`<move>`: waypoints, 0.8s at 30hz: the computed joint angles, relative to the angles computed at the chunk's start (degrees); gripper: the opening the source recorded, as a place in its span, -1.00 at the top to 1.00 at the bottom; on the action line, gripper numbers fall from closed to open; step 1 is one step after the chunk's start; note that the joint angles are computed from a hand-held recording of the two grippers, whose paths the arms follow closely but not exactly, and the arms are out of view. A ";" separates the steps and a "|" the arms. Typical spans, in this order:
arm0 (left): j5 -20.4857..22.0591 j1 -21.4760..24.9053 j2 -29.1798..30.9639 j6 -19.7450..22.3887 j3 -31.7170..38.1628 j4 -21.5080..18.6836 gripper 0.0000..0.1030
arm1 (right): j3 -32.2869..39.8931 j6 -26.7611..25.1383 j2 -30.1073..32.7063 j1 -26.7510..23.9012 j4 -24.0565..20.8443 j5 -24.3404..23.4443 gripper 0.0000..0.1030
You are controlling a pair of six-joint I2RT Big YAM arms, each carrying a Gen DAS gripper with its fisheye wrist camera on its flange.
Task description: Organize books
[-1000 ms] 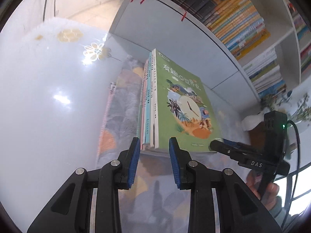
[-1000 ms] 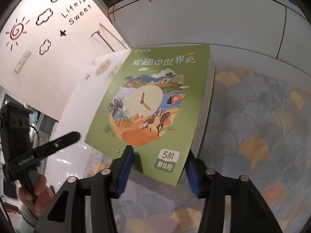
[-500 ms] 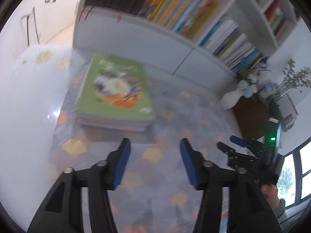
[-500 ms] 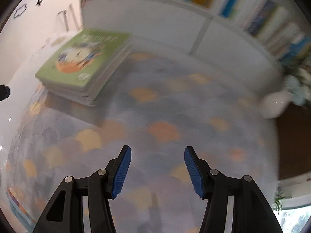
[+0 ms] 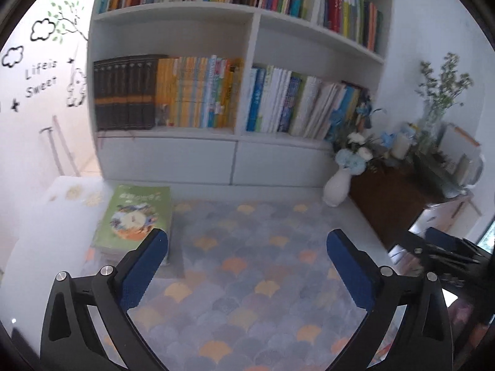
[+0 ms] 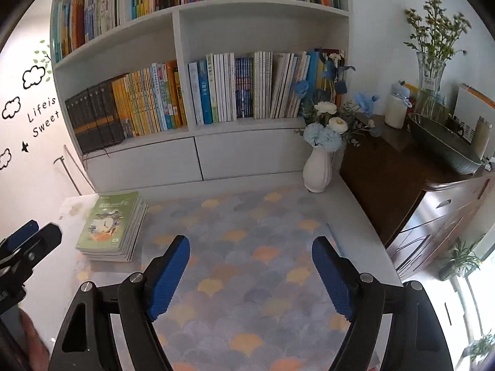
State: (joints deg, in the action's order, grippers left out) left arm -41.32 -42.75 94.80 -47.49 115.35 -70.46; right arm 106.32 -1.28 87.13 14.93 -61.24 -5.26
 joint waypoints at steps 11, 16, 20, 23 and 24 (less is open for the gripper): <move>-3.16 -1.53 7.22 -9.72 11.12 -21.95 -0.99 | -0.52 -1.08 0.17 -1.00 -1.91 -5.65 -0.54; -0.04 -0.54 5.34 -10.45 7.21 -20.24 -0.99 | 0.03 -1.92 1.29 -0.04 -3.44 -6.57 -0.54; 2.50 0.91 2.75 -10.74 2.97 -16.81 -0.99 | -0.49 -2.52 1.35 1.08 -3.43 -5.46 -0.54; 4.06 2.34 2.23 -10.98 1.76 -16.99 -0.99 | -0.57 -2.25 1.67 1.69 -3.66 -4.72 -0.54; 3.90 2.57 1.99 -10.47 1.14 -16.54 -0.99 | -0.48 -2.18 1.88 1.86 -3.69 -4.38 -0.54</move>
